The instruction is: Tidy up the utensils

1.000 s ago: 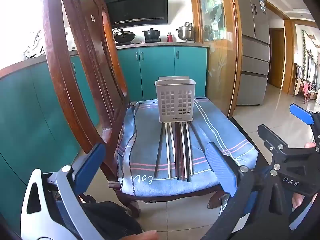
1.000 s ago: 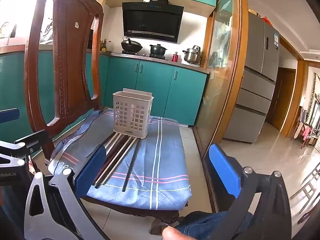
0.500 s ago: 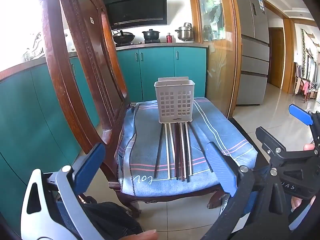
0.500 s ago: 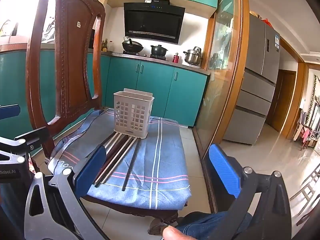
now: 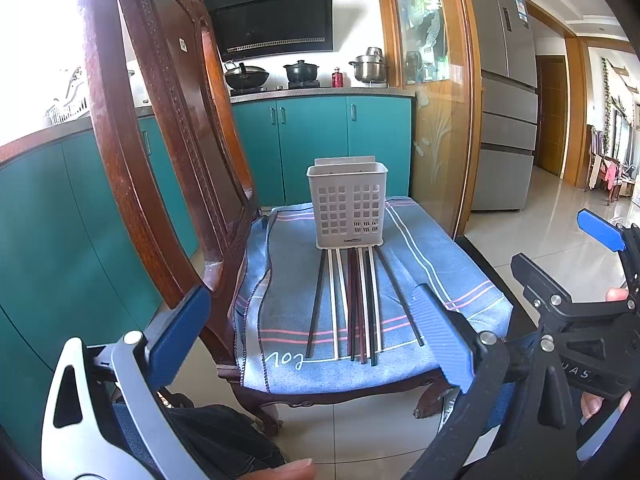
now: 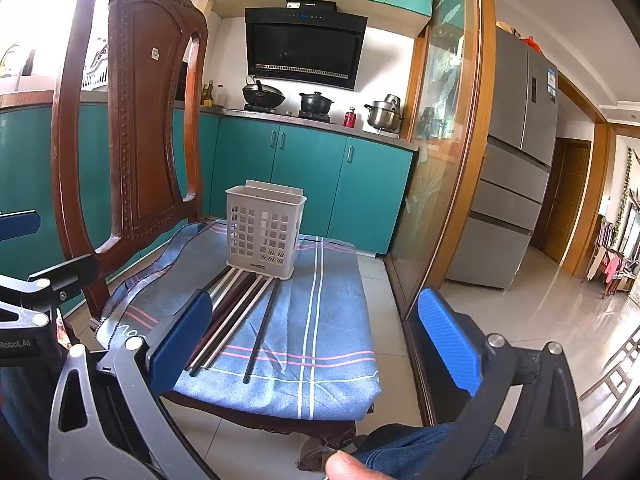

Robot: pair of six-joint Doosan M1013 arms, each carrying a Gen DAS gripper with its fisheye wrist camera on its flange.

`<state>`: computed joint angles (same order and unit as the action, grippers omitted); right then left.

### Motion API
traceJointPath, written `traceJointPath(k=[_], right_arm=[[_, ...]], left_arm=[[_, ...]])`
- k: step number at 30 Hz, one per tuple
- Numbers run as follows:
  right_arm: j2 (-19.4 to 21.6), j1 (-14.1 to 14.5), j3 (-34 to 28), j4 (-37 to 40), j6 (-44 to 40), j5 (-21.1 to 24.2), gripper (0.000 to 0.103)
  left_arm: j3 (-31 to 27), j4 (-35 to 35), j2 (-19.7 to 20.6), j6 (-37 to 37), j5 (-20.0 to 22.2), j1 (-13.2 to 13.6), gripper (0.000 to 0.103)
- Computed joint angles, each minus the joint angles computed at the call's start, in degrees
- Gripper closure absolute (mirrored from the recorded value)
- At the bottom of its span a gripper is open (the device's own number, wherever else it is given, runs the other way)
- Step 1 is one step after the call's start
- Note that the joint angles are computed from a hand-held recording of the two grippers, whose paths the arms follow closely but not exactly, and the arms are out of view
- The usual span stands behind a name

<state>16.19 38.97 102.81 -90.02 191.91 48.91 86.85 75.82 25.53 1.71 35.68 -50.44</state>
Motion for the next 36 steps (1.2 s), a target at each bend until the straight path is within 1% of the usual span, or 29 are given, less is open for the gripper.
traceJointPath(k=[29, 36], right_arm=[[-0.1, 0.2, 0.0, -0.7, 0.3, 0.6, 0.002], [-0.1, 0.2, 0.0, -0.7, 0.3, 0.6, 0.002]], left_arm=[[0.0, 0.4, -0.1, -0.2, 0.2, -0.1, 0.003], [-0.3, -0.4, -0.2, 0.9, 0.3, -0.3, 0.003]])
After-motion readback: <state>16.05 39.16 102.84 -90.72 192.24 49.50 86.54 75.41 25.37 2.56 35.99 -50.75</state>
